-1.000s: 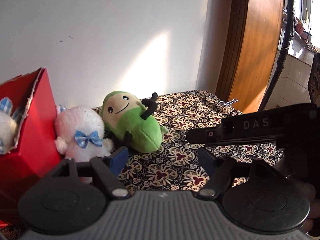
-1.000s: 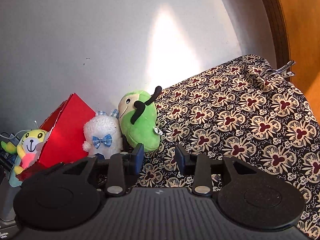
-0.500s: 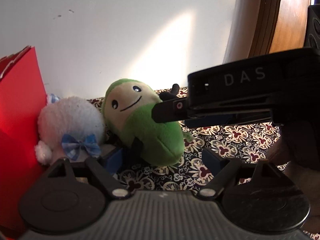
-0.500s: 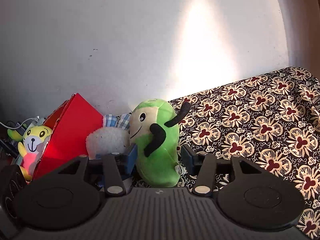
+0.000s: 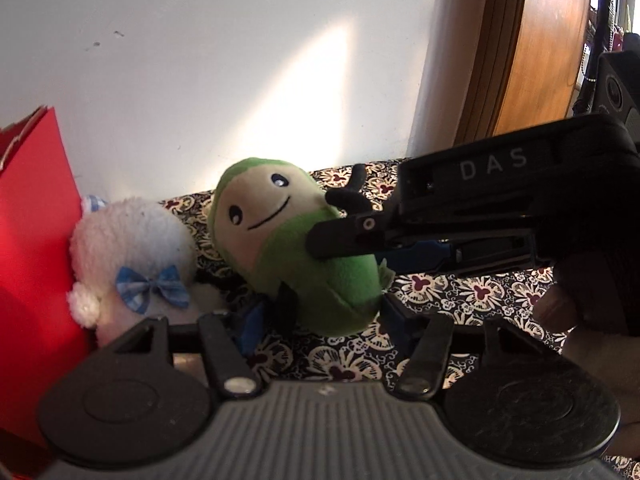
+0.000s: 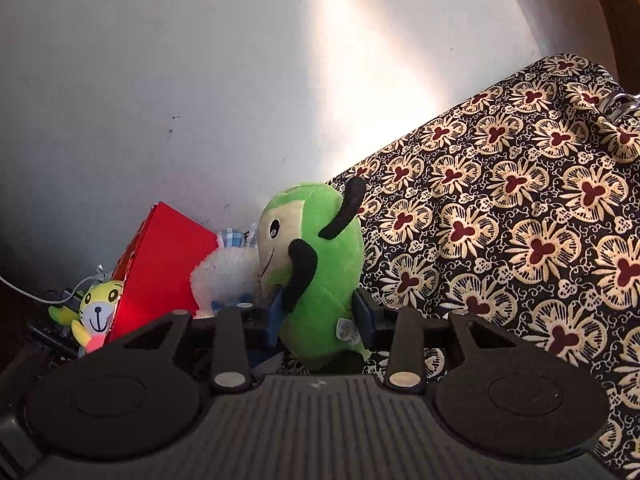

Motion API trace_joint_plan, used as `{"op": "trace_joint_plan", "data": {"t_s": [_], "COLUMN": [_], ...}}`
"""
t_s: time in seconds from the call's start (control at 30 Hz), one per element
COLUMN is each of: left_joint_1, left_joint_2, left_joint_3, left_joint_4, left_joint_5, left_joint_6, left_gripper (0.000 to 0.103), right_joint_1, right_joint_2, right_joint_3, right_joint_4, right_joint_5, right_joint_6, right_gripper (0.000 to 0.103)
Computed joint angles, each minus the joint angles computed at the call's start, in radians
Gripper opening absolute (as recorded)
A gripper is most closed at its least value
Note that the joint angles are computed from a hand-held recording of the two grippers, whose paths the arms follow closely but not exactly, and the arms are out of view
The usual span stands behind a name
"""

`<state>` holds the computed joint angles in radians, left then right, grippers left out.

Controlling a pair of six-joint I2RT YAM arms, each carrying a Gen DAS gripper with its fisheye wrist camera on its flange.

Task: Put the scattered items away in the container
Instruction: 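Close both grippers on the green bean plush's body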

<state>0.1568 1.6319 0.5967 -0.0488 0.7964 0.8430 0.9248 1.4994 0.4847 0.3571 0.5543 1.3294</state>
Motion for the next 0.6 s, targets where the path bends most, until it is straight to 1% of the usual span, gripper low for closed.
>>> {"op": "trace_joint_plan", "data": {"t_s": [0.03,0.13,0.2,0.3,0.37,0.43,0.5,0.57,0.6], "left_joint_1": [0.015,0.084,0.155,0.264,0.351,0.425,0.502,0.548,0.547], "left_joint_2": [-0.021,-0.063,-0.078,-0.090,-0.057,-0.028,0.000,0.025,0.032], "left_joint_3": [-0.009,-0.004,0.007,0.002,0.043,0.072,0.070,0.090,0.095], "left_joint_4": [-0.030,-0.213,-0.370,-0.545,-0.699,-0.814,-0.895,-0.955,-0.956], "left_joint_5": [0.013,0.055,0.080,0.099,0.091,0.070,0.036,0.013,0.013], "left_joint_6": [0.037,0.210,0.378,0.621,0.801,0.948,1.076,1.151,1.148], "left_gripper": [0.062,0.062,0.062,0.062,0.062,0.062,0.063,0.063,0.063], "right_joint_1": [0.029,0.130,0.207,0.310,0.378,0.421,0.455,0.472,0.480], "right_joint_2": [-0.009,-0.034,-0.031,0.001,0.034,0.054,0.075,0.097,0.106], "right_joint_3": [-0.013,-0.038,-0.041,-0.021,0.015,0.051,0.086,0.119,0.136], "right_joint_4": [-0.004,-0.043,-0.071,-0.113,-0.163,-0.213,-0.261,-0.301,-0.327], "right_joint_5": [0.020,0.094,0.147,0.201,0.245,0.268,0.286,0.296,0.305], "right_joint_6": [0.033,0.154,0.251,0.367,0.432,0.476,0.518,0.538,0.551], "right_gripper": [0.040,0.040,0.040,0.040,0.040,0.040,0.041,0.041,0.042]}}
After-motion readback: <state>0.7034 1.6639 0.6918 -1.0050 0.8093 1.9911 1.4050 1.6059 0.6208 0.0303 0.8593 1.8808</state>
